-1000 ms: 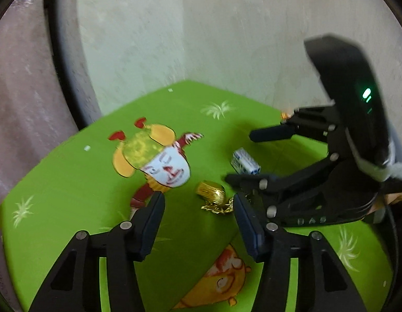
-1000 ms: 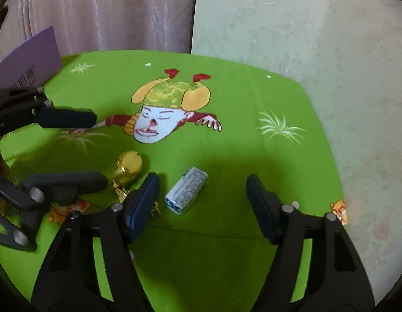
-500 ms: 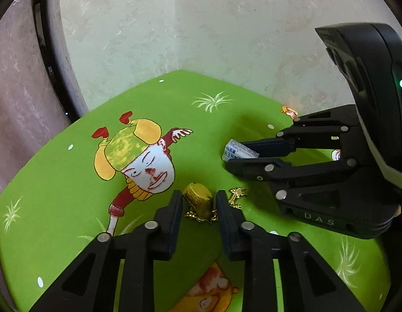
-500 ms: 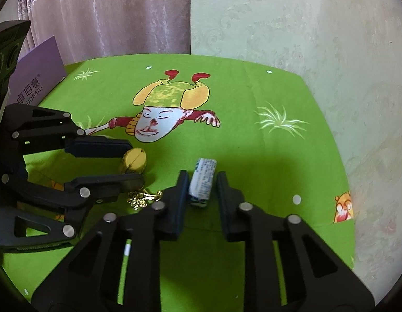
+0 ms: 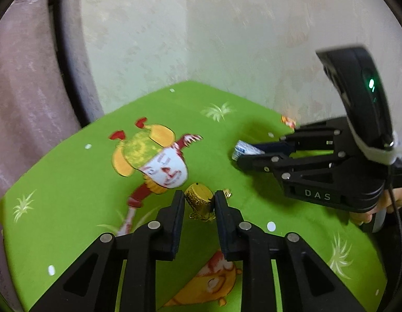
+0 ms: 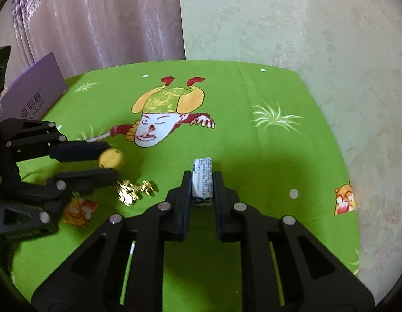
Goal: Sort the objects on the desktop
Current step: 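Carry the gold ornament and white vial over the purple-rimmed box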
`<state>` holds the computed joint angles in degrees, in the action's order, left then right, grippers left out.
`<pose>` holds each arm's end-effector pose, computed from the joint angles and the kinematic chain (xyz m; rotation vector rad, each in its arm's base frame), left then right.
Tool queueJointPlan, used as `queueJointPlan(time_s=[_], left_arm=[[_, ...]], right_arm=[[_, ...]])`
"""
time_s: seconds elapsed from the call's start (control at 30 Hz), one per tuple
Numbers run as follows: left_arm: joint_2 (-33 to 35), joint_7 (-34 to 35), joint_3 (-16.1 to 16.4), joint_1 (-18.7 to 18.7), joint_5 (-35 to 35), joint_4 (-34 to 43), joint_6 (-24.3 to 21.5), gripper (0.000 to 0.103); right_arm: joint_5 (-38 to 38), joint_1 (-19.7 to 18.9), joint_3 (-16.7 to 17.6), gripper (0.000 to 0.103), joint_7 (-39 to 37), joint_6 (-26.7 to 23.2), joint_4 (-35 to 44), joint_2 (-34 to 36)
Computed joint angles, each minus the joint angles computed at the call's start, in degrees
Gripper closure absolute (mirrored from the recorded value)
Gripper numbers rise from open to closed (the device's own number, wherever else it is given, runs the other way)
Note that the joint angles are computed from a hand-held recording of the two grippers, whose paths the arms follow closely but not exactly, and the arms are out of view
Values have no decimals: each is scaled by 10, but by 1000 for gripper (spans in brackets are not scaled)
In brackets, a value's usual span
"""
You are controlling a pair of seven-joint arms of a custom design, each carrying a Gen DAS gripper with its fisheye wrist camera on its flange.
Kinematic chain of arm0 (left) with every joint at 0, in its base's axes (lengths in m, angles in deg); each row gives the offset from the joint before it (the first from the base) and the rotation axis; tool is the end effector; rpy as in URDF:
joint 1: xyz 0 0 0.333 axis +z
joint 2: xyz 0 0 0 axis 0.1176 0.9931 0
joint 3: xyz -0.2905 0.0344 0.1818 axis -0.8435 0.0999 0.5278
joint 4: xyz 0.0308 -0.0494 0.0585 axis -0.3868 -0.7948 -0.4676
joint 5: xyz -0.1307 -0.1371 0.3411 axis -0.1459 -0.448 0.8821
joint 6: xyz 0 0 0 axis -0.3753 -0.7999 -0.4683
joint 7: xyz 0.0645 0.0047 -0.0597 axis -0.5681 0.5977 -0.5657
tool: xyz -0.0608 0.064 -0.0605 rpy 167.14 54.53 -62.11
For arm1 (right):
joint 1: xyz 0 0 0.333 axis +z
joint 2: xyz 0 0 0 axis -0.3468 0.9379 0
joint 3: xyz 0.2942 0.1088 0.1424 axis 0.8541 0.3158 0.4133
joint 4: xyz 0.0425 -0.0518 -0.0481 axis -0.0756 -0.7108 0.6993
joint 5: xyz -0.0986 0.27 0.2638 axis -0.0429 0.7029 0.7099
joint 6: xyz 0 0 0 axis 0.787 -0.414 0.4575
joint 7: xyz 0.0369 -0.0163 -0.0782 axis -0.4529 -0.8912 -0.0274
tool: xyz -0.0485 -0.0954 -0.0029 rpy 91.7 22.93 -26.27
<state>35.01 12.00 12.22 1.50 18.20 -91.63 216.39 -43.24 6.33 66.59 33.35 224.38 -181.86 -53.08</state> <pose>0.3789 -0.2252 0.4932 -1.6123 1.9564 -0.8071 0.4746 0.4065 0.4298 -2.2657 0.9205 -0.2966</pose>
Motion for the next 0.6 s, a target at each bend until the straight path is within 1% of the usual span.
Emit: queueJointPlan(time_s=[0.07, 0.1, 0.17, 0.2, 0.27, 0.3, 0.4, 0.43, 0.53, 0.6], left_arm=[[-19, -18, -9, 13, 4, -7, 6, 79], [-29, -28, -16, 23, 8, -11, 9, 79], [-54, -53, -33, 49, 17, -20, 13, 79], [-66, -58, -32, 54, 17, -25, 16, 79], [-95, -66, -25, 60, 11, -41, 25, 79], [-107, -69, -25, 66, 9, -46, 27, 79], [-154, -76, -22, 83, 1, -66, 29, 79], [-168, -77, -19, 86, -3, -73, 33, 79], [-235, -90, -15, 112, -19, -101, 43, 79], [-279, -97, -14, 131, -30, -118, 43, 79]], right_arm=[[34, -21, 27, 86, -27, 7, -2, -3], [62, -36, 46, 86, -49, 10, -2, -5], [111, -54, 73, 86, -87, 15, 0, -9], [133, -60, 83, 86, -104, 16, 2, -11], [162, -56, 85, 86, -122, 13, 8, -14], [169, -49, 81, 86, -124, 12, 10, -15], [151, -11, 51, 86, -96, 5, 22, -17], [143, 0, 46, 86, -90, 3, 29, -17], [146, 13, 51, 86, -92, -6, 50, -13], [129, 32, 45, 86, -82, -8, 65, -7]])
